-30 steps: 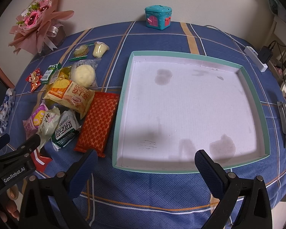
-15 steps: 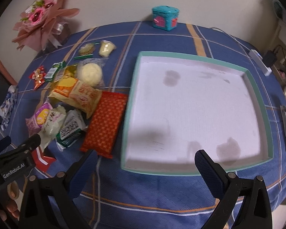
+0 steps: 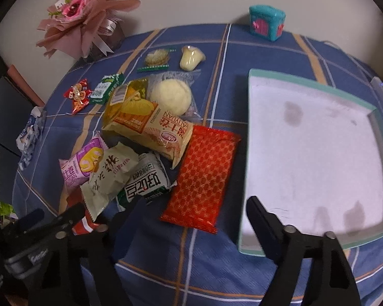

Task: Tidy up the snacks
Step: 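Grasp the red-gold bar with the right tool while the left tool grasps the red box pack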

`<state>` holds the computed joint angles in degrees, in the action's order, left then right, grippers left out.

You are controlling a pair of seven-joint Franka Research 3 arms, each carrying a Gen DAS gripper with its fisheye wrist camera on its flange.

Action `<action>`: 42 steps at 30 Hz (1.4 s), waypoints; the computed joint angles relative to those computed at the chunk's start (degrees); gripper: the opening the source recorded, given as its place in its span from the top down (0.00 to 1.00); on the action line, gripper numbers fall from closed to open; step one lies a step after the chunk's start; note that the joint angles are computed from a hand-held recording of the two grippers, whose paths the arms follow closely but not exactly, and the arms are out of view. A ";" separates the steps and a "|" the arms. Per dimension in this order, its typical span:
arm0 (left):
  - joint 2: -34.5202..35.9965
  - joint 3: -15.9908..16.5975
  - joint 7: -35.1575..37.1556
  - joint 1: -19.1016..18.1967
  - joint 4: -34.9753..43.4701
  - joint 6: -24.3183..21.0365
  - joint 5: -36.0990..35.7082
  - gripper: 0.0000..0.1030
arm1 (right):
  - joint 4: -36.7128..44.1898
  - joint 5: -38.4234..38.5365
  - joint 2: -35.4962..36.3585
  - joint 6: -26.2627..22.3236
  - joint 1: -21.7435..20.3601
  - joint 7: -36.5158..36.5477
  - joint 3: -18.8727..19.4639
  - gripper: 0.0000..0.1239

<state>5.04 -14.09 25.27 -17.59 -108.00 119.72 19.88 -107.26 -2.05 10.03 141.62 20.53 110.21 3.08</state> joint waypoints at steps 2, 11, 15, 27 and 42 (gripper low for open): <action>0.23 0.23 0.61 0.42 -0.37 1.25 -0.85 0.00 | 1.44 1.33 1.48 -1.05 -0.14 -0.20 0.16 0.45; 1.79 1.14 5.80 2.65 -1.72 7.04 -5.56 0.11 | 6.02 -0.32 5.70 -3.71 1.06 1.23 -0.78 0.49; 2.93 1.14 8.26 3.13 -1.34 8.49 -7.34 0.22 | 7.16 0.21 6.84 -3.81 1.21 1.94 -1.03 0.49; 4.82 1.84 7.66 2.77 0.34 8.23 -3.46 0.54 | 6.79 1.83 6.17 -4.65 0.79 2.17 -1.03 0.52; 1.73 2.02 8.49 3.97 -3.52 11.02 -3.48 0.56 | 11.95 -4.10 10.61 -8.53 3.06 5.84 -2.30 0.52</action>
